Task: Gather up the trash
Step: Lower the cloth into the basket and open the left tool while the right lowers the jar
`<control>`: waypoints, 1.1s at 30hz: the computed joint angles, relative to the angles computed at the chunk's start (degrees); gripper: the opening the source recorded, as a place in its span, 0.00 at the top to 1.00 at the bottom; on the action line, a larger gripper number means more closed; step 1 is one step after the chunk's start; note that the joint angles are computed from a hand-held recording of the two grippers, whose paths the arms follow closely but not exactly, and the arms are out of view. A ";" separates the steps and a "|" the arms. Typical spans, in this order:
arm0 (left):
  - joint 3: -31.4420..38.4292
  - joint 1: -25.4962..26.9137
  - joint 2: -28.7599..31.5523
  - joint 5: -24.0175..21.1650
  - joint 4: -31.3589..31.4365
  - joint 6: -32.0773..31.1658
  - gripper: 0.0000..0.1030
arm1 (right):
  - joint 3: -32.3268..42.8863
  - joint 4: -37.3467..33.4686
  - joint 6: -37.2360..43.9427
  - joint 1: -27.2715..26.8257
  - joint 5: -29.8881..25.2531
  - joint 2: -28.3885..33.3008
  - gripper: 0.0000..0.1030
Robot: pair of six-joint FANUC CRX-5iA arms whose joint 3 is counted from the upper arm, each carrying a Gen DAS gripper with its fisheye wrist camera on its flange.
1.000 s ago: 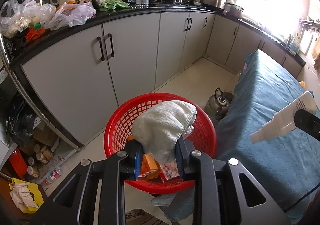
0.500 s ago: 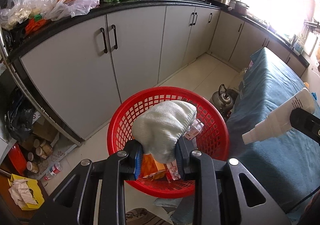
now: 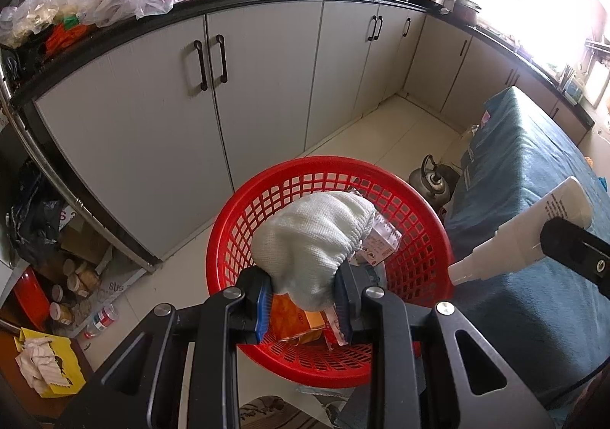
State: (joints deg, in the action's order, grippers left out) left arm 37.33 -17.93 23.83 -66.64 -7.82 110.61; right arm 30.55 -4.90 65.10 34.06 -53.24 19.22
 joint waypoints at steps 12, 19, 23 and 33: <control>0.53 0.59 1.01 -0.73 0.48 0.14 0.75 | 2.03 -1.10 0.30 -0.26 -1.42 1.89 0.68; 0.40 0.88 1.20 -0.72 0.77 0.19 0.75 | 3.26 -1.38 0.23 -0.32 -1.96 2.96 0.68; 0.11 1.19 1.24 -0.57 0.98 0.33 0.75 | 4.05 -1.39 0.21 -0.28 -2.24 3.66 0.68; -3.50 2.80 0.52 2.12 4.44 -0.88 0.75 | 6.54 -0.86 -0.32 -0.09 -3.61 6.03 0.68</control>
